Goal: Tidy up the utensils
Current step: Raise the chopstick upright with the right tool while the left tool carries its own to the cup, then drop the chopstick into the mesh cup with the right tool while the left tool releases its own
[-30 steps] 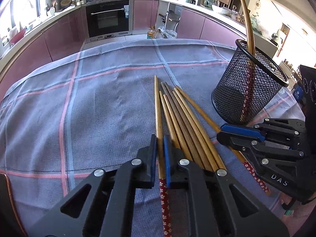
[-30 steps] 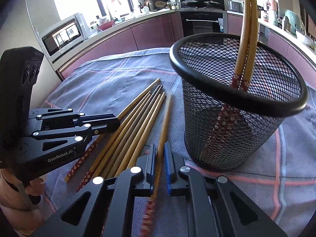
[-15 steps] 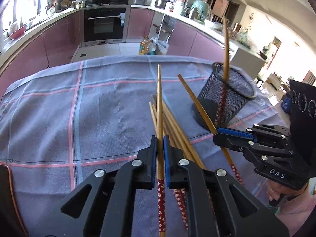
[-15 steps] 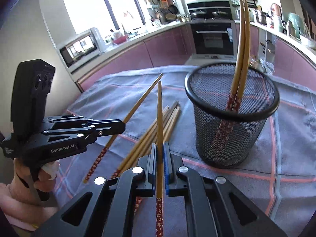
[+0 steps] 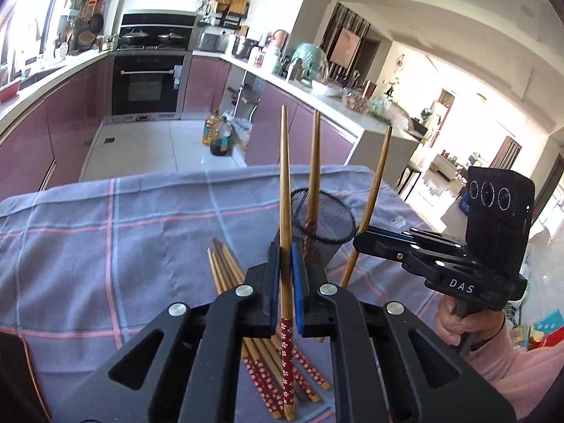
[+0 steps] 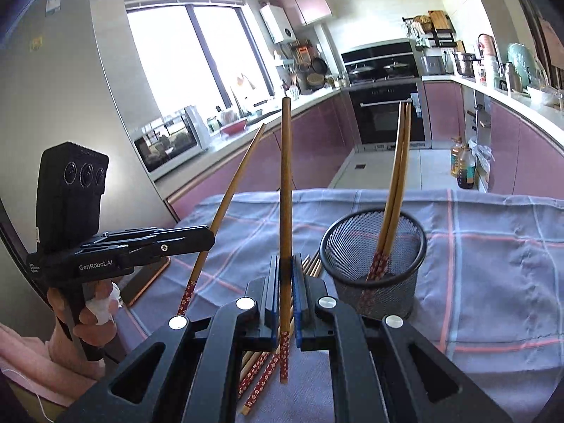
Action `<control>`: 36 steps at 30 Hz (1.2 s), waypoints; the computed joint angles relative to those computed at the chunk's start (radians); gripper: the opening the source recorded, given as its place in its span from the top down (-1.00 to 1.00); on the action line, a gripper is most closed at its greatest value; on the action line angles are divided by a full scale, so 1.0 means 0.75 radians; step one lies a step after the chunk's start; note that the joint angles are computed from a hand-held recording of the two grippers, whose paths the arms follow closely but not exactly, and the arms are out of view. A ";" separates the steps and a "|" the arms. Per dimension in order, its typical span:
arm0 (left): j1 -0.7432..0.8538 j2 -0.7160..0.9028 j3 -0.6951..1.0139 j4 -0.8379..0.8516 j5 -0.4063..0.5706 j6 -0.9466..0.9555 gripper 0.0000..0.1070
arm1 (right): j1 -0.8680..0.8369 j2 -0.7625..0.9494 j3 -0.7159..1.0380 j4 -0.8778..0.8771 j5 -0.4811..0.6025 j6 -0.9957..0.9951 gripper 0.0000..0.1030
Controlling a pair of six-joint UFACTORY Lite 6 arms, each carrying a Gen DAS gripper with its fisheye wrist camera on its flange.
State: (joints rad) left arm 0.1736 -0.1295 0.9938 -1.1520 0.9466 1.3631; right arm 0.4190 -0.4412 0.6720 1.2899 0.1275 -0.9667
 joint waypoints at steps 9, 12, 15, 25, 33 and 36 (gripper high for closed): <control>-0.161 0.047 0.164 -0.122 -0.106 -0.081 0.86 | -0.145 -0.051 0.090 -0.104 0.066 0.025 0.89; -0.250 0.090 0.238 -0.174 -0.189 -0.105 0.86 | -0.206 -0.029 0.144 -0.077 0.094 -0.032 0.89; -0.348 0.157 0.334 -0.219 -0.290 -0.120 0.86 | -0.257 0.001 0.209 -0.097 0.113 -0.045 0.89; -0.589 0.361 0.540 -0.375 -0.596 -0.053 0.86 | -0.384 0.187 0.362 0.184 0.133 -0.385 0.89; -0.658 0.508 0.569 -0.480 -0.712 0.057 0.86 | -0.382 0.228 0.343 0.595 0.129 -0.747 0.89; -0.638 0.537 0.548 -0.544 -0.699 0.132 0.86 | -0.361 0.240 0.338 0.738 0.100 -0.884 0.89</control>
